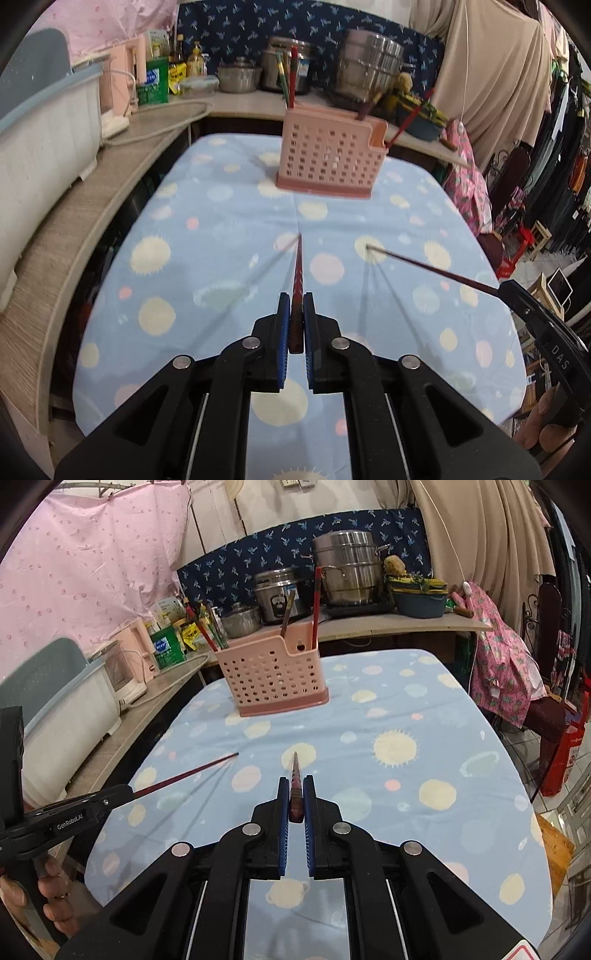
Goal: Organize utensils
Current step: 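Lift both chopsticks and carry them over the pink basket with both tools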
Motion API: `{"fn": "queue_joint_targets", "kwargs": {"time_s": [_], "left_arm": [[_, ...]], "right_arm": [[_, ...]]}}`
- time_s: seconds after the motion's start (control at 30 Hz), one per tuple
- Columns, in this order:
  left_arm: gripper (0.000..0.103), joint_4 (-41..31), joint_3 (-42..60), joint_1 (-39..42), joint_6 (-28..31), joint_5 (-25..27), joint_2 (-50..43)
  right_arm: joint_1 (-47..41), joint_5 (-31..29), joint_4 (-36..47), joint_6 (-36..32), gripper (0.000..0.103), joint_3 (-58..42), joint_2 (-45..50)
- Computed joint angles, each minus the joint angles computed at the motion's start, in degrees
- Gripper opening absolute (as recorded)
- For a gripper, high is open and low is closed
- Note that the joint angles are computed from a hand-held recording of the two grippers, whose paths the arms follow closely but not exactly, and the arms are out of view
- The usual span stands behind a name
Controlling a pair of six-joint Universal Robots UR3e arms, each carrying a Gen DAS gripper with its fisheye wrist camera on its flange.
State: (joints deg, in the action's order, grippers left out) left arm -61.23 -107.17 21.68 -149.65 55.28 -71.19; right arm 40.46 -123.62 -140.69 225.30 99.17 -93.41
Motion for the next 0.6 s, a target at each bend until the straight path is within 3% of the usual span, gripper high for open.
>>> {"fn": "queue_joint_targets", "kwargs": {"time_s": [0.2, 0.6], "left_arm": [[0.007, 3.76, 10.30, -2.54, -6.74, -0.50, -7.12], [0.007, 5.48, 37.26, -10.04, -18.89, 1.36, -25.08]], "right_arm": [[-3.74, 0.55, -2.67, -5.28, 0.007, -4.14, 0.13], [-14.42, 9.64, -6.63, -12.44, 0.007, -13.58, 3.65]]}}
